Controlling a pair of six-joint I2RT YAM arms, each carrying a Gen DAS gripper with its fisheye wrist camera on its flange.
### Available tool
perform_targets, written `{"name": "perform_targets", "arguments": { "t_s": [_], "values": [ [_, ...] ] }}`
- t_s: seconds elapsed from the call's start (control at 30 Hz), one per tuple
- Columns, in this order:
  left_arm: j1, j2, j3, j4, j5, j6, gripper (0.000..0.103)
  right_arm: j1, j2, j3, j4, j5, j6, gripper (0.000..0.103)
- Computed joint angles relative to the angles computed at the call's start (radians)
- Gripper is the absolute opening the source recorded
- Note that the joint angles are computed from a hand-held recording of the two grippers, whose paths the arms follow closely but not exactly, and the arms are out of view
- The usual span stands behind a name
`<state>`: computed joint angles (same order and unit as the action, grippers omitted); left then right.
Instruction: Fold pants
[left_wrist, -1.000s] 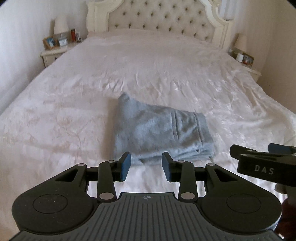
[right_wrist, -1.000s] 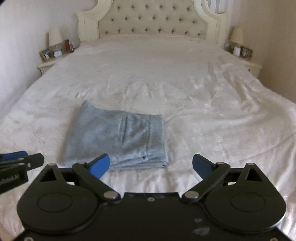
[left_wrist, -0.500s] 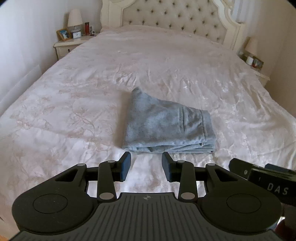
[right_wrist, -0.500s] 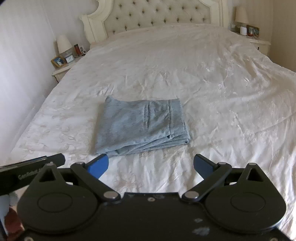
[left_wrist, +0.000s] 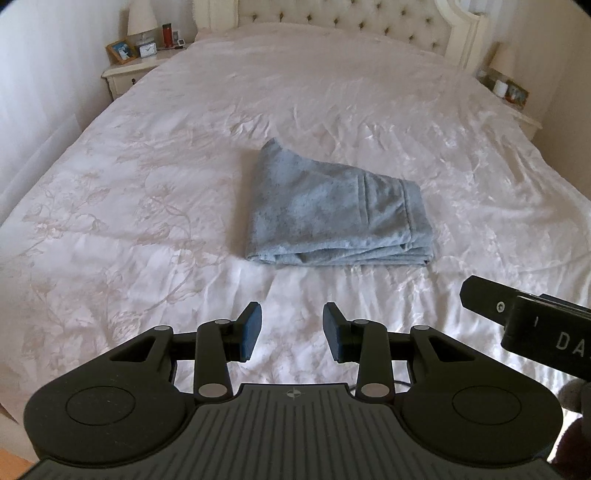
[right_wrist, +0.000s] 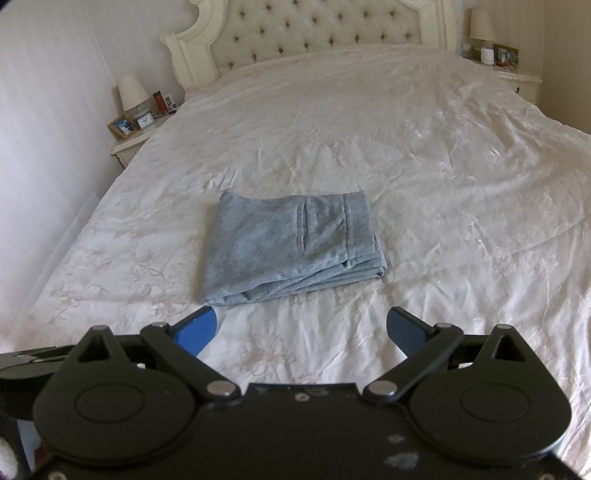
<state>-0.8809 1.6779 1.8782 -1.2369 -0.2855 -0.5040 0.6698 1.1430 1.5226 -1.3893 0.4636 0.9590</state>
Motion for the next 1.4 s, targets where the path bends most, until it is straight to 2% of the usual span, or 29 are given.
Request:
{"name": "perform_targets", "arguments": {
  "t_s": [0.37,1.4],
  "values": [
    [0.001,0.020,0.023,-0.017,-0.009,0.002,0.036,-0.033,-0.005,-0.015,0.038,-0.037,-0.028,0.103],
    [-0.029,0.170,0.182,-0.140,-0.056,-0.076,0.036,-0.262,-0.050,-0.122,0.154,-0.280,-0.204,0.103]
  ]
}}
